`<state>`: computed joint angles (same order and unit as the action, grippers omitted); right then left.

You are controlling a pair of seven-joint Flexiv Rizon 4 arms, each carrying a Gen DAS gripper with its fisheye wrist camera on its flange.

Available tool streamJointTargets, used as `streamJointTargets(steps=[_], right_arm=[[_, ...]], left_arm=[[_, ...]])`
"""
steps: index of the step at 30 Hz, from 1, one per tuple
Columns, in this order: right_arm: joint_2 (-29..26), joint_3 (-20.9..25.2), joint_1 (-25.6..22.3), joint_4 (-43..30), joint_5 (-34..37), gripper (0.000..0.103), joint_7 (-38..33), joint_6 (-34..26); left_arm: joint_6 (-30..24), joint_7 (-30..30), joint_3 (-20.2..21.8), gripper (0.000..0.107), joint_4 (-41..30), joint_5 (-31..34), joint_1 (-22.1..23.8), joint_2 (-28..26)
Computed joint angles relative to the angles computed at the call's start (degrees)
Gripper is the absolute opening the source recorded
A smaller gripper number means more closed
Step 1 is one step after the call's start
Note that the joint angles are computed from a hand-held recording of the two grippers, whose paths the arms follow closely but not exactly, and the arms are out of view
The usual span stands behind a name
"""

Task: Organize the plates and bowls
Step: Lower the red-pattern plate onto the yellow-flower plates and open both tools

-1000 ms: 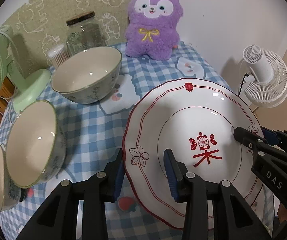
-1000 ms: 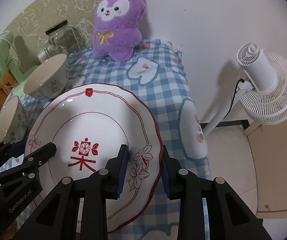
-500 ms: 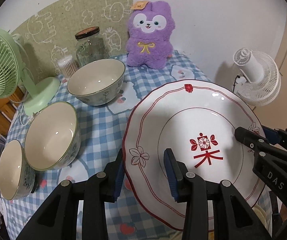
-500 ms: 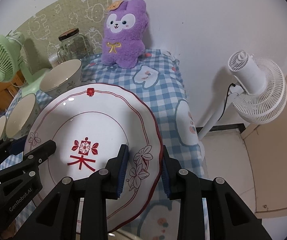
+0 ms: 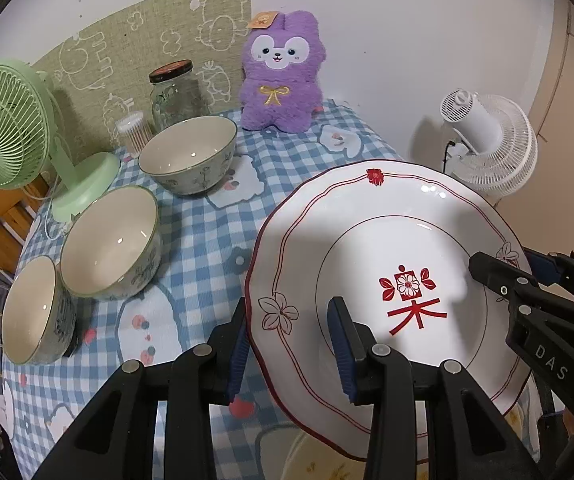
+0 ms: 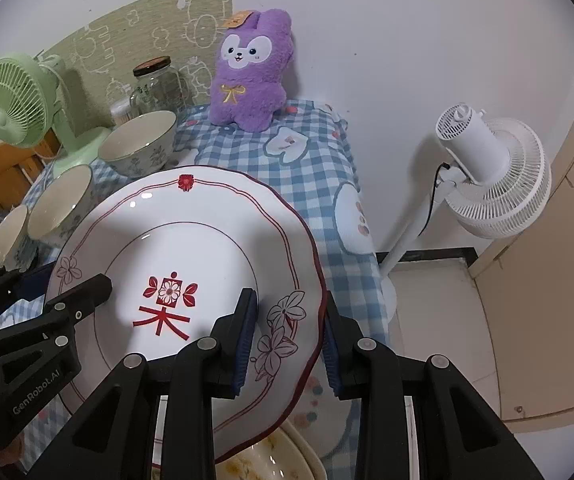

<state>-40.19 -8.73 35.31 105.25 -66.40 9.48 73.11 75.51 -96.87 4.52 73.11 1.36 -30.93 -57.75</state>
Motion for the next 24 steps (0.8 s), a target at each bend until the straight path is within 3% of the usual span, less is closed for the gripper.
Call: streamJointTargets(steps=[9, 24], right_arm=[[2.05, 0.66, 0.44, 3.11, -4.01, 0.033, 4.59, -0.69], [3.79, 5.56, -1.05, 7.16, -11.18, 0.033, 11.58, -4.47]], left_arm=[[2.57, -1.24, 0.79, 0.038, 5.15, 0.78, -1.29, 2.52], [8.14, -1.63, 0.34, 0.038, 14.71, -0.46, -2.20, 5.36]])
